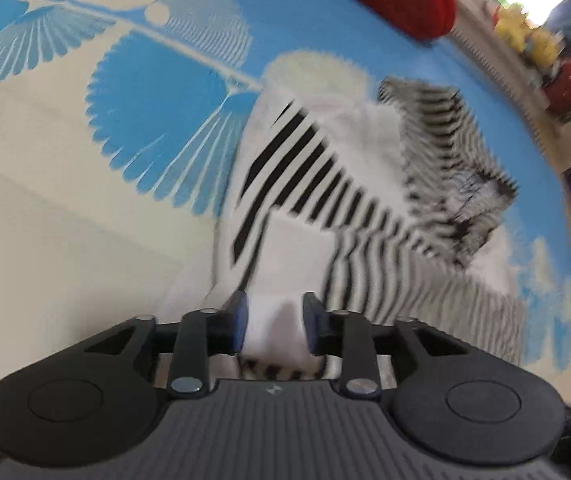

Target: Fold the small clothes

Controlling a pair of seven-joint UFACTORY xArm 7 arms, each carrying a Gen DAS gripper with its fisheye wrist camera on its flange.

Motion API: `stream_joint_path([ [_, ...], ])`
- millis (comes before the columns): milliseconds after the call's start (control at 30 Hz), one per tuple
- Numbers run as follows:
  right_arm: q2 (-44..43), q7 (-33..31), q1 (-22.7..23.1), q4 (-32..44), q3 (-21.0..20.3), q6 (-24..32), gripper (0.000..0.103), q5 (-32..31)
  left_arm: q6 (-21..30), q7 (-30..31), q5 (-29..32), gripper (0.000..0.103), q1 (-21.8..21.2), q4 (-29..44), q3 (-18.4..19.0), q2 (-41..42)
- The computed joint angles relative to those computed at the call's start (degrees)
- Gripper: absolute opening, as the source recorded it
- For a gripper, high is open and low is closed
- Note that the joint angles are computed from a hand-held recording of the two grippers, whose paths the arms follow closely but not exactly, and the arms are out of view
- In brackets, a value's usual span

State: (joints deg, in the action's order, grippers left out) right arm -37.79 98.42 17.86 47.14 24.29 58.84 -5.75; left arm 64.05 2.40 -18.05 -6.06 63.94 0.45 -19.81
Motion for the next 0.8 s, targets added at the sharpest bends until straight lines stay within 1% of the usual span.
stream_joint_path([
  [33,0.0,0.0,0.1,-0.2,-0.2,-0.1,0.037,0.2,0.1,-0.4,1.4,0.037,0.2,-0.2,-0.5,0.1],
  [100,-0.4,0.1,0.3,-0.7,-0.6,-0.5,0.037,0.7,-0.3,0.1,1.7,0.037,0.0,-0.9,-0.6,0.2],
  [167,-0.7,0.0,0.2,-1.0,-0.8,-0.3,0.037,0.9,-0.7,1.3,2.0,0.034,-0.3,-1.1,-0.6,0.0],
  [200,-0.9,0.0,0.2,-1.1,-0.9,-0.1,0.037,1.0,-1.1,2.1,2.2,0.018,-0.5,-1.4,-0.7,-0.4],
  [233,-1.1,0.1,0.1,-1.3,-1.0,-0.1,0.037,1.1,-1.6,3.0,2.6,0.004,-0.7,-1.5,-0.9,-0.7],
  [367,-1.6,0.2,0.0,-1.8,-1.1,0.0,0.037,1.6,-5.8,4.2,5.0,0.003,-1.0,-2.4,-1.8,-3.4],
  [433,-1.9,0.3,-0.2,-1.8,-1.1,0.2,0.037,1.6,-6.8,3.0,6.3,0.003,-0.8,-2.2,-2.3,-4.0],
  [467,-2.0,0.3,-0.2,-1.9,-1.1,0.3,0.037,1.6,-6.7,1.9,7.8,0.003,-0.4,-2.0,-2.8,-4.0],
  [500,-2.1,0.2,-0.2,-1.9,-1.1,0.5,0.037,1.6,-6.6,0.7,9.9,0.000,0.1,-2.1,-3.5,-4.0],
  [567,-2.4,0.5,-0.5,-1.7,-0.8,1.9,0.037,1.4,-6.2,-1.7,14.3,0.000,1.0,-2.3,-4.9,-3.2],
  [633,-2.7,1.6,-0.6,-2.2,-0.8,3.2,0.037,2.2,-4.9,-1.5,12.7,0.000,0.3,-1.9,-3.5,-2.3],
  [667,-3.1,2.4,-0.6,-2.6,-1.0,3.8,0.037,3.0,-6.0,-1.0,10.9,0.000,-0.2,-2.3,-2.7,-2.9],
  [700,-3.4,3.2,-0.5,-3.1,-1.1,4.3,0.037,3.7,-7.5,0.7,9.0,0.000,-1.2,-2.8,-2.0,-3.8],
  [767,-3.7,4.1,-0.3,-3.6,-1.2,4.9,0.036,4.4,-9.1,6.5,4.5,0.001,-4.0,-3.5,-0.4,-5.2],
  [800,-3.6,4.4,-0.4,-3.4,-1.1,5.3,0.036,4.4,-8.6,8.1,3.1,0.005,-4.8,-3.5,-0.1,-5.3],
])
